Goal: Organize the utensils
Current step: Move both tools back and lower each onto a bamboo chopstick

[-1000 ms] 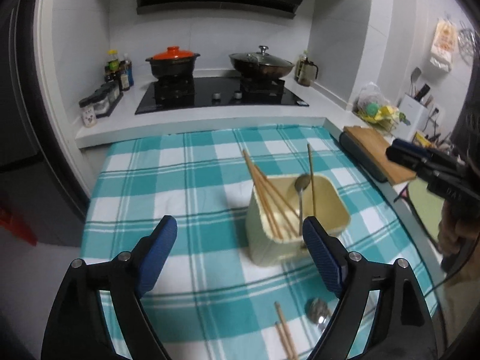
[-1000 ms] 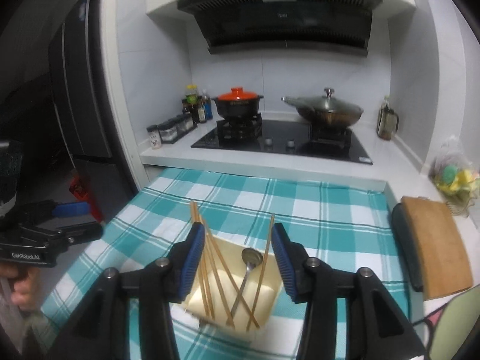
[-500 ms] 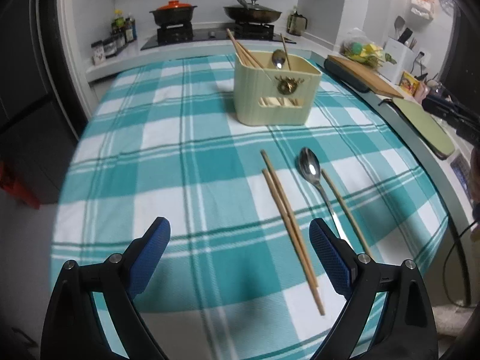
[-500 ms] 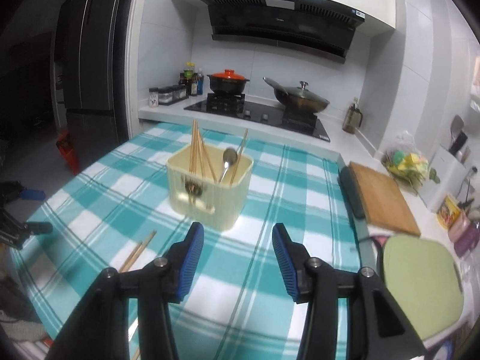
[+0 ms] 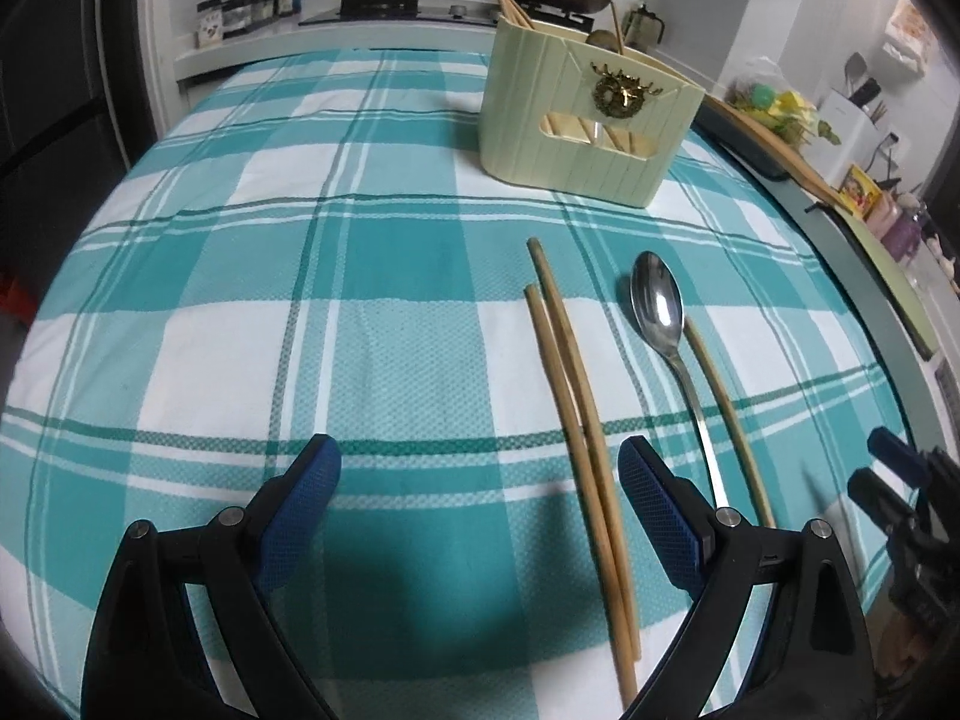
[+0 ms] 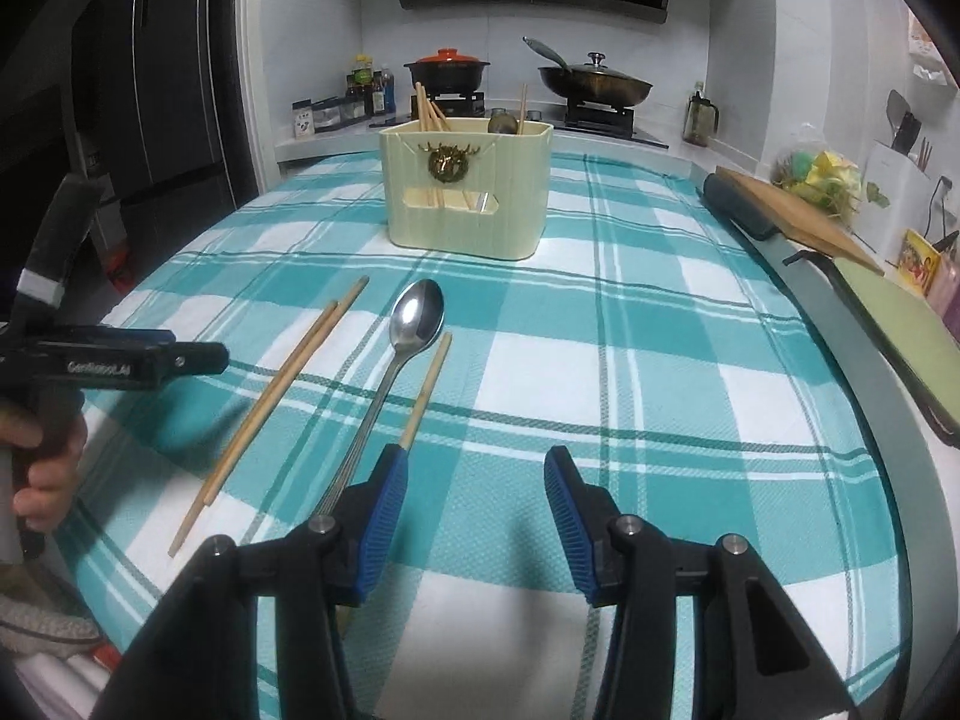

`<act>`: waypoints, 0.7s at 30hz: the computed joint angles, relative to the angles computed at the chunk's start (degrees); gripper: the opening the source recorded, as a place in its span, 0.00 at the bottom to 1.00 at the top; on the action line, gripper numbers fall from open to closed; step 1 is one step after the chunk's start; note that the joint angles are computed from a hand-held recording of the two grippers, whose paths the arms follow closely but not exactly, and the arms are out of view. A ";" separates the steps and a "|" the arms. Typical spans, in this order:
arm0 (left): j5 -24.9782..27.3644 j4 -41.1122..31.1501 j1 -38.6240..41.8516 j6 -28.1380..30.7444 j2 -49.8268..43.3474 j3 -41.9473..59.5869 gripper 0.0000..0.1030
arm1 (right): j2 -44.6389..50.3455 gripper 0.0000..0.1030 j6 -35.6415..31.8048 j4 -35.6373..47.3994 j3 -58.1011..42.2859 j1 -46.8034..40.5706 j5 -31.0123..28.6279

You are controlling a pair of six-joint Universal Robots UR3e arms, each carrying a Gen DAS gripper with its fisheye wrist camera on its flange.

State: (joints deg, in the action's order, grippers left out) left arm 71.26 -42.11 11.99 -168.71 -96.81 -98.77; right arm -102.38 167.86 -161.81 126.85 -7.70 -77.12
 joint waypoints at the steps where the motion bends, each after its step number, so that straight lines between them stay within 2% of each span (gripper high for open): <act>1: 1.03 0.59 -0.76 -0.71 -1.33 0.86 0.92 | 0.32 0.47 0.12 -0.04 -0.16 0.21 -0.19; 10: 8.02 3.00 -5.18 -2.24 -7.78 4.62 0.92 | 2.74 0.47 0.26 -2.95 -0.12 2.16 -0.79; 21: 11.69 6.89 -6.90 -1.79 -7.48 1.96 0.91 | 8.96 0.47 1.45 1.46 -5.19 3.86 -1.41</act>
